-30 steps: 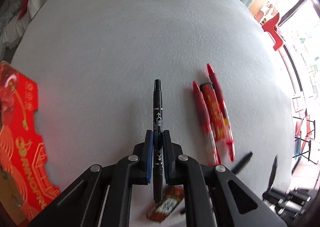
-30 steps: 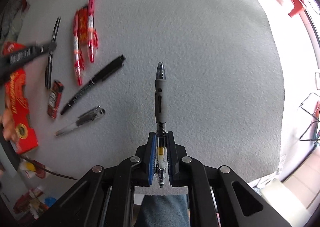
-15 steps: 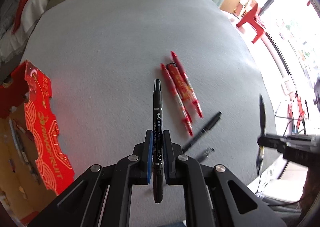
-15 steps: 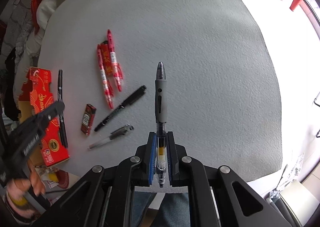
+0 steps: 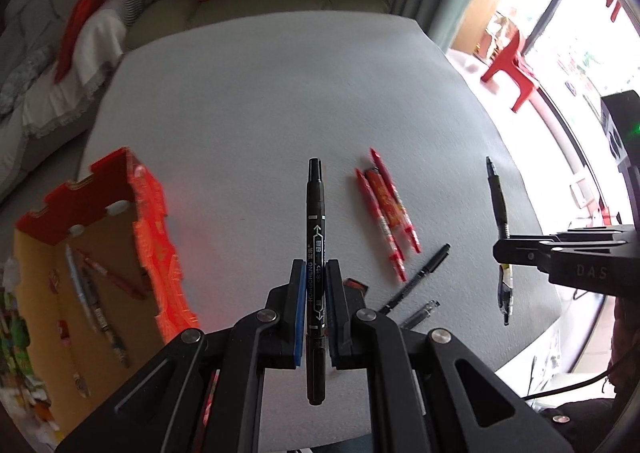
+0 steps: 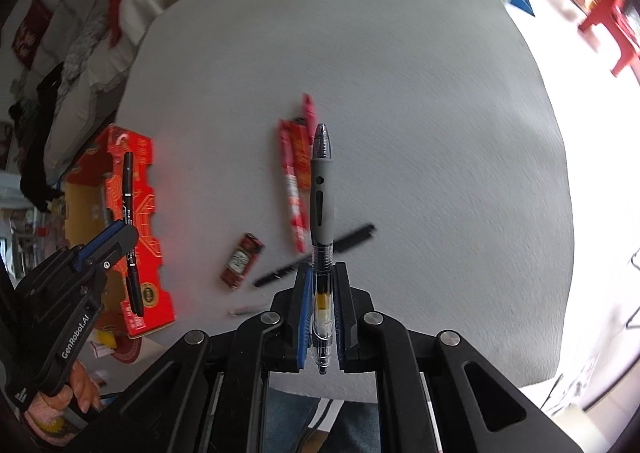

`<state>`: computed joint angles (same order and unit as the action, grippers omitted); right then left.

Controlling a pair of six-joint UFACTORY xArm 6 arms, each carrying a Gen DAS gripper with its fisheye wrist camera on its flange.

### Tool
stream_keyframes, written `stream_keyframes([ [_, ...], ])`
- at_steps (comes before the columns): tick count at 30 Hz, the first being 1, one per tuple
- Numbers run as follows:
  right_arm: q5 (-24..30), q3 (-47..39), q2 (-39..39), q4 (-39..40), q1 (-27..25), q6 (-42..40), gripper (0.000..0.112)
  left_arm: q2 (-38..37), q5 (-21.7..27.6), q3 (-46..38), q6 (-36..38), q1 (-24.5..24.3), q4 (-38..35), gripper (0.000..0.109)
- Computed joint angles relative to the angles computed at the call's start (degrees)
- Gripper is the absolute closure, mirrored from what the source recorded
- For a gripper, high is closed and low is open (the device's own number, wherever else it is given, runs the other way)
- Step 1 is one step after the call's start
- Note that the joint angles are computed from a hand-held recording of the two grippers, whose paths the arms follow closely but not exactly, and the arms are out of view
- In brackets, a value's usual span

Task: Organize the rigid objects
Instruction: 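Carry the black marker and grey-black pen over the cardboard box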

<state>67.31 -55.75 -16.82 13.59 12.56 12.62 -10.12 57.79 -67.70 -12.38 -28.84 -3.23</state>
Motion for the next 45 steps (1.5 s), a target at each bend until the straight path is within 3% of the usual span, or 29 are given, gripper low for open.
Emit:
stream_keyframes([
  [12, -1.9, -11.3, 10.6, 2.3, 9.5, -2.8, 0.101, -8.0, 0.0, 5.0, -6.1, 7.6, 3.2, 0.099],
  [29, 0.2, -34.0, 29.5, 7.5, 24.2, -11.3, 0.101, -15.9, 5.0, 11.4, -13.3, 19.3, 8.1, 0.099],
  [45, 2.7, -43.1, 37.9, 8.5, 27.5, -11.3, 0.101, -15.9, 4.1, 13.5, -13.1, 23.5, 7.9, 0.099],
])
